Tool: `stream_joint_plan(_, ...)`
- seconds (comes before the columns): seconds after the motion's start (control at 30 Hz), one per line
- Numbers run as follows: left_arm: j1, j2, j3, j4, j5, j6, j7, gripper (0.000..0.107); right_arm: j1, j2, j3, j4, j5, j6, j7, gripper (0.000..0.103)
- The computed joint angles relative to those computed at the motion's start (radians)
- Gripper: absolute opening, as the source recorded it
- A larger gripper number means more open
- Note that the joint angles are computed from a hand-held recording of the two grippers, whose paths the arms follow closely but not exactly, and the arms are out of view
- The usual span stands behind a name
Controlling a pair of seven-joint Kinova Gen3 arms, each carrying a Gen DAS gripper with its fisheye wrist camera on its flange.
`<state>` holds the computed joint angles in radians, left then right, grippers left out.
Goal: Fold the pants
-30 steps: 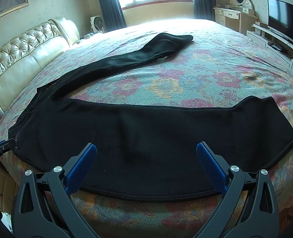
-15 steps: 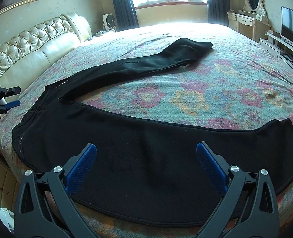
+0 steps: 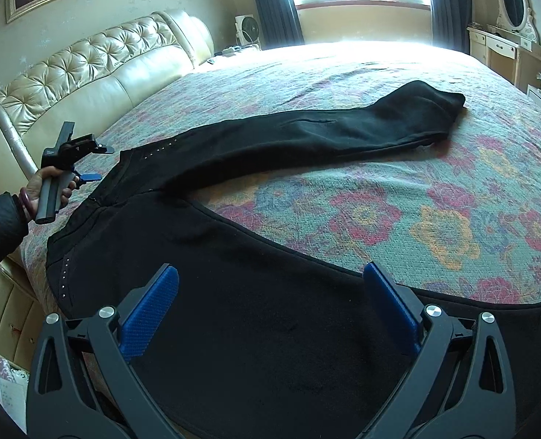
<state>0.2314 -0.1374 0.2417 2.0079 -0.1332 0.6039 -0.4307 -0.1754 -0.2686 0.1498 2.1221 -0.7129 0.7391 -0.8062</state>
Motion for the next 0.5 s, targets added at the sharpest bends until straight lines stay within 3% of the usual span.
stream_joint_plan(0.07,0.029,0.030,-0.090,0.011,0.041,-0.036,-0.081,0.098,0.030,0.017,-0.032,-0.010,-0.009,0.011,-0.001,0.101)
stream_joint_plan(0.13,0.073,0.056,-0.164,0.019,0.080,-0.096,-0.163,0.098,0.119,0.049,-0.101,-0.037,-0.031,0.055,0.017,0.101)
stream_joint_plan(0.2,0.060,0.084,-0.164,0.001,0.093,-0.116,-0.244,0.098,0.200,0.093,-0.146,-0.063,-0.084,0.111,0.082,0.101)
stream_joint_plan(0.27,-0.004,0.112,-0.106,-0.024,0.118,-0.113,-0.325,0.097,0.213,0.130,-0.147,-0.084,-0.128,0.133,0.149,0.101)
stream_joint_plan(0.37,-0.041,0.157,-0.096,-0.044,0.227,-0.129,-0.447,0.034,0.108,0.228,-0.043,-0.196,-0.138,0.208,0.205,0.101)
stream_joint_plan(0.5,-0.038,0.178,-0.123,-0.069,0.301,-0.096,-0.596,0.033,-0.077,0.383,0.113,-0.381,-0.221,0.189,0.348,0.101)
